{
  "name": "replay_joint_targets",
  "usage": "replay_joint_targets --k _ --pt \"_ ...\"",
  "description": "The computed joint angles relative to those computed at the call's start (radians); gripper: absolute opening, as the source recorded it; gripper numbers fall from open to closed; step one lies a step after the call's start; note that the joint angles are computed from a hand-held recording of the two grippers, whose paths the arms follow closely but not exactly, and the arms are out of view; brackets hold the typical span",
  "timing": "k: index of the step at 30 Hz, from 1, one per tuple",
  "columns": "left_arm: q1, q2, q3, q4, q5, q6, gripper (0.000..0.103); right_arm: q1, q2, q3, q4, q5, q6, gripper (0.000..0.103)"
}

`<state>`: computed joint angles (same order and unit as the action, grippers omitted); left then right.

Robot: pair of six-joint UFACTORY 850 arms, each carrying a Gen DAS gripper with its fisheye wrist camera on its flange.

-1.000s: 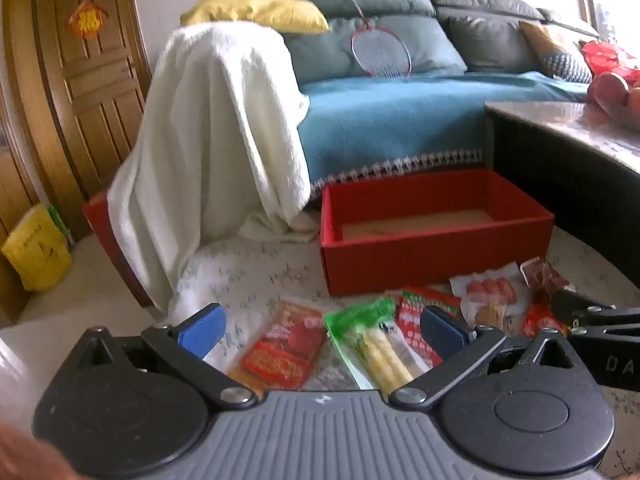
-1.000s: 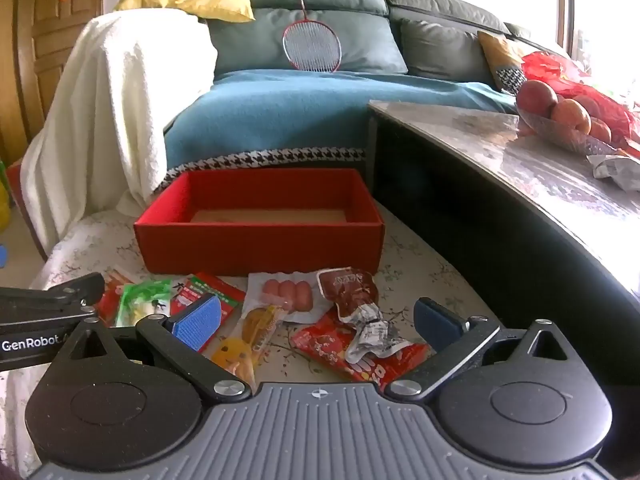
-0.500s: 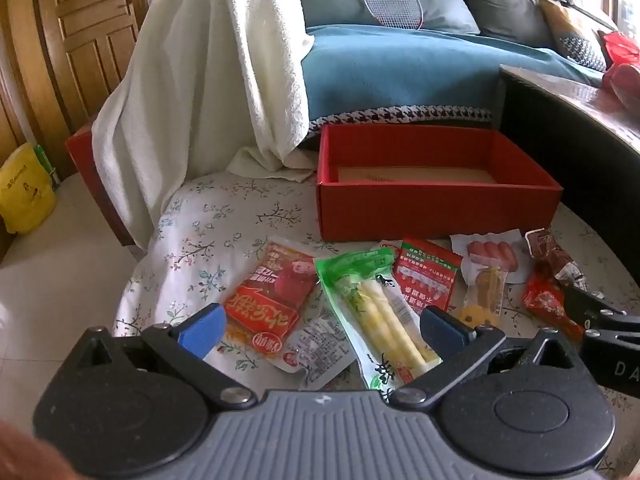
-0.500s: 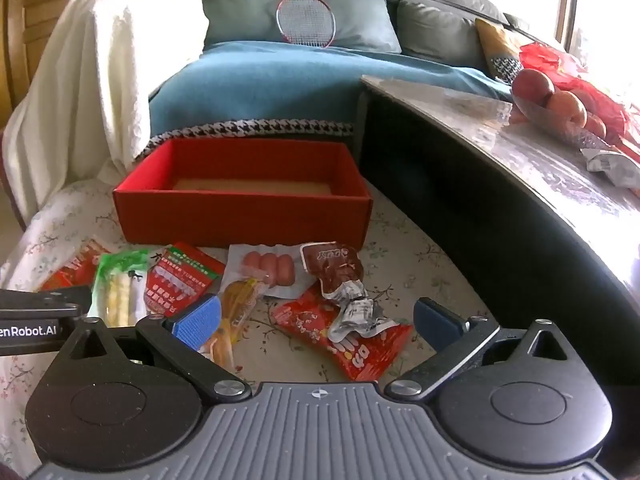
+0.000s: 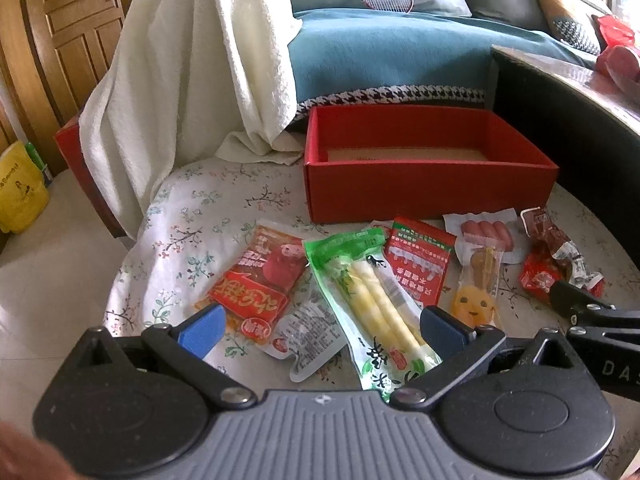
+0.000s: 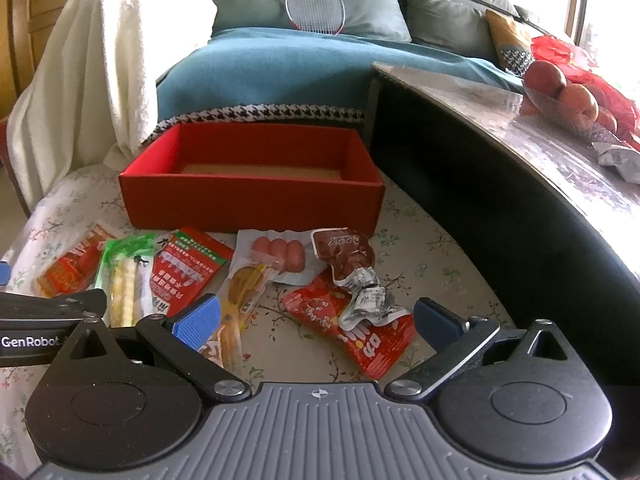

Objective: Organize snacks

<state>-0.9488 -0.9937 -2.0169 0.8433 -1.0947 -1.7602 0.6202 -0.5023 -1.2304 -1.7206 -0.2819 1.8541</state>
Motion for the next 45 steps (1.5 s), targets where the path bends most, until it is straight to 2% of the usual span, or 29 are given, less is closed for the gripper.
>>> replay_joint_targets --k 25,45 --pt "0.005 -0.009 -0.013 -0.029 0.003 0.023 0.099 -0.004 -0.010 -0.013 0.095 0.028 -0.088 0.103" --pt "0.005 -0.011 -0.016 -0.030 0.001 0.025 0.099 -0.004 -0.010 -0.012 0.110 0.029 -0.100 0.103"
